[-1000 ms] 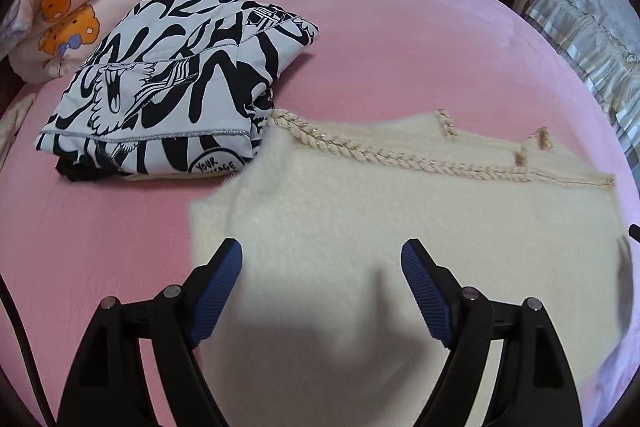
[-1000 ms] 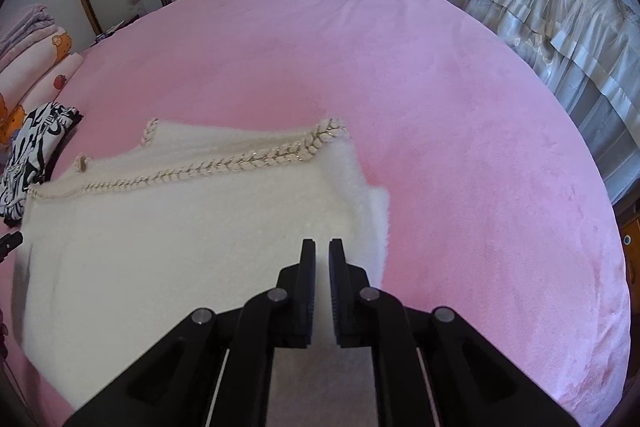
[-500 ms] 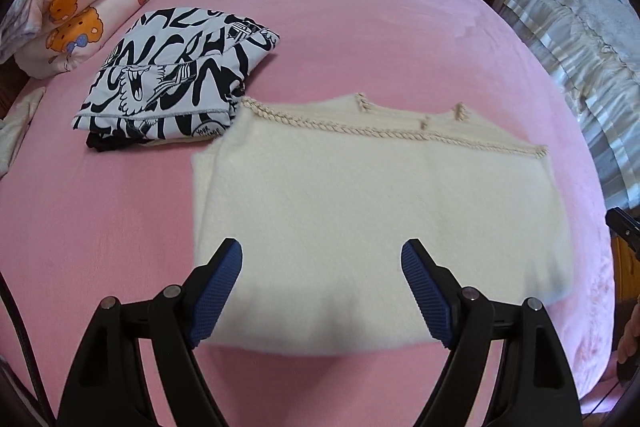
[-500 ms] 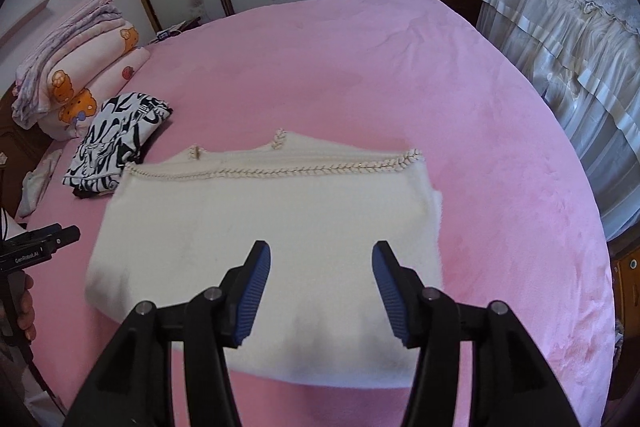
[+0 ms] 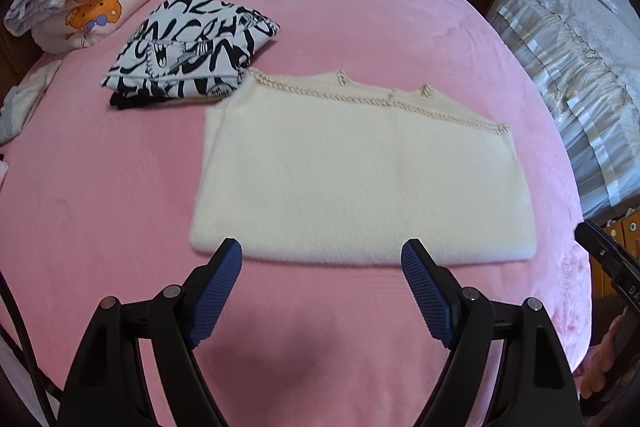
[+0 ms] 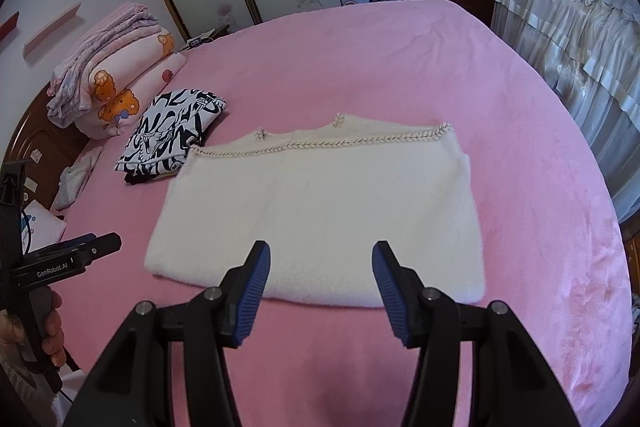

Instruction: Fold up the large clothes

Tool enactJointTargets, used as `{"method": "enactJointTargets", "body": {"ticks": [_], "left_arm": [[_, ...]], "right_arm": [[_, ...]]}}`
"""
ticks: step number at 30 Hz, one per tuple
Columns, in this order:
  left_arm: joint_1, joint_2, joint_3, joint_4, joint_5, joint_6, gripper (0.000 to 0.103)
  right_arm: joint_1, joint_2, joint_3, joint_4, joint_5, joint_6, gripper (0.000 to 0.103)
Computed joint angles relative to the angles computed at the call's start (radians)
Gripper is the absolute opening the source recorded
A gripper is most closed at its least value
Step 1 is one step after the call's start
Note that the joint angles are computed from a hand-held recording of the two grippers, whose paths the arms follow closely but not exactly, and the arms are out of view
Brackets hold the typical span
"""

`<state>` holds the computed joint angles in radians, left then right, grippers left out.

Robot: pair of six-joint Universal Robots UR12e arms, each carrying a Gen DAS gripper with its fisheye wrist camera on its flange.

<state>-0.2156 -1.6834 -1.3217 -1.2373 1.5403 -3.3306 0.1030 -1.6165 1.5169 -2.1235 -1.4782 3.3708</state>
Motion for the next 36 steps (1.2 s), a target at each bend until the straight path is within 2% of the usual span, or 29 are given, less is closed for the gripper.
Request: {"method": "enactJointTargets", "body": {"ticks": [2,6,10,15,17,19,25,28,33,35,36], "left_arm": [[-0.001,0.016,-0.018,-0.017,-0.012,0.003,0.081],[0.003,0.053,-0.072,-0.021,-0.031,0.005,0.081],[0.03,0.082,-0.15,0.007,-0.116,-0.027,0.081],[0.101,0.101,-0.3,0.165,-0.322,-0.177,0.081],[0.125,0.095,-0.35,0.243,-0.386,-0.235,0.081],[0.14,0.084,-0.392,0.335,-0.419,-0.276,0.081],[0.16,0.022,-0.454,0.584,-0.442,-0.358,0.08],[0.159,-0.016,-0.449,0.682,-0.433,-0.364,0.08],[0.165,-0.093,-0.4,0.778,-0.442,-0.392,0.08],[0.164,-0.11,-0.388,0.812,-0.429,-0.409,0.08],[0.161,-0.117,-0.384,0.834,-0.417,-0.421,0.074]], "right_arm": [[0.01,-0.01,0.014,-0.007,0.002,0.005,0.053],[0.044,-0.022,0.034,-0.02,-0.055,0.0,0.053],[0.078,-0.031,0.066,-0.062,-0.096,-0.001,0.053],[0.13,-0.016,0.105,-0.132,-0.17,-0.032,0.053],[0.142,-0.004,0.118,-0.162,-0.185,-0.031,0.053],[0.148,0.009,0.129,-0.189,-0.184,-0.029,0.053],[0.164,0.059,0.146,-0.257,-0.188,-0.028,0.053],[0.172,0.083,0.15,-0.296,-0.203,-0.03,0.053],[0.179,0.126,0.142,-0.349,-0.232,-0.041,0.053],[0.177,0.144,0.135,-0.365,-0.234,-0.047,0.044],[0.176,0.153,0.13,-0.369,-0.235,-0.05,0.042]]}}
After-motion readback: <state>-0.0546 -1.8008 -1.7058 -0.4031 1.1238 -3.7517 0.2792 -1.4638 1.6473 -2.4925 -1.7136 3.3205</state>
